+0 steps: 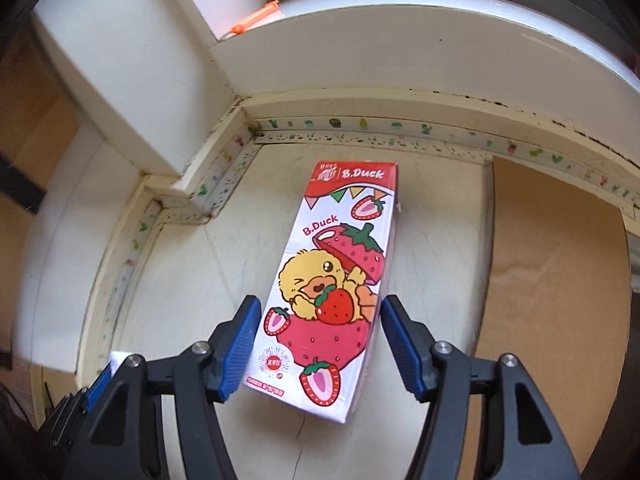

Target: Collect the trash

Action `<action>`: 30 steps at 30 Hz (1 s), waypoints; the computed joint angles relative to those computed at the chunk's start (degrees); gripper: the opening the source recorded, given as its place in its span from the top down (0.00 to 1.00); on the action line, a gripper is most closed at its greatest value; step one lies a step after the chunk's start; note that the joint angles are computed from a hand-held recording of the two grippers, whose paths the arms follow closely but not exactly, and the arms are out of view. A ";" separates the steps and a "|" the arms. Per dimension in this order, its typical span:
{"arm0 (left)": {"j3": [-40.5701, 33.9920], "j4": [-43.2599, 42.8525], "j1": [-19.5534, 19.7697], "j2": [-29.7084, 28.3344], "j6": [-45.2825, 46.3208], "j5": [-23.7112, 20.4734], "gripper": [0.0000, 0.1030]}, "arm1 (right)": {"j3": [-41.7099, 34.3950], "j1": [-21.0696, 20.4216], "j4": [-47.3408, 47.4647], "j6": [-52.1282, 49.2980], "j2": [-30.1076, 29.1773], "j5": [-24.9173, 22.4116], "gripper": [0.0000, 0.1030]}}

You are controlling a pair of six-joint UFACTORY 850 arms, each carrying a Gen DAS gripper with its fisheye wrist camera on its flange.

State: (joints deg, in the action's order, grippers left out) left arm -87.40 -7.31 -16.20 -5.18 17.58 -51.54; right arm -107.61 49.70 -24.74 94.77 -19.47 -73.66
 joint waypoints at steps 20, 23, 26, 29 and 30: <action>11.37 -15.63 17.61 18.83 23.42 -13.84 0.78 | -35.12 20.65 -6.19 5.69 -18.53 -19.49 0.91; 12.14 -16.78 21.28 20.48 27.26 -16.22 0.78 | -35.36 21.06 -4.37 6.26 -19.05 -19.44 0.40; 11.44 -18.29 25.56 21.27 30.44 -18.82 0.78 | -39.54 21.39 -5.04 2.78 -21.69 -23.11 0.37; 9.79 -19.47 28.23 20.50 31.17 -20.28 0.78 | -38.42 20.43 -4.05 -0.73 -21.21 -22.62 0.37; 9.20 -19.85 28.85 20.14 31.04 -20.64 0.78 | -38.82 19.99 -3.73 -2.54 -21.52 -23.19 0.37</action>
State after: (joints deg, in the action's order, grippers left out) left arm -78.20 -27.16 12.64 14.96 48.62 -72.18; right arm -146.43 69.69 -28.47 92.23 -41.00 -96.85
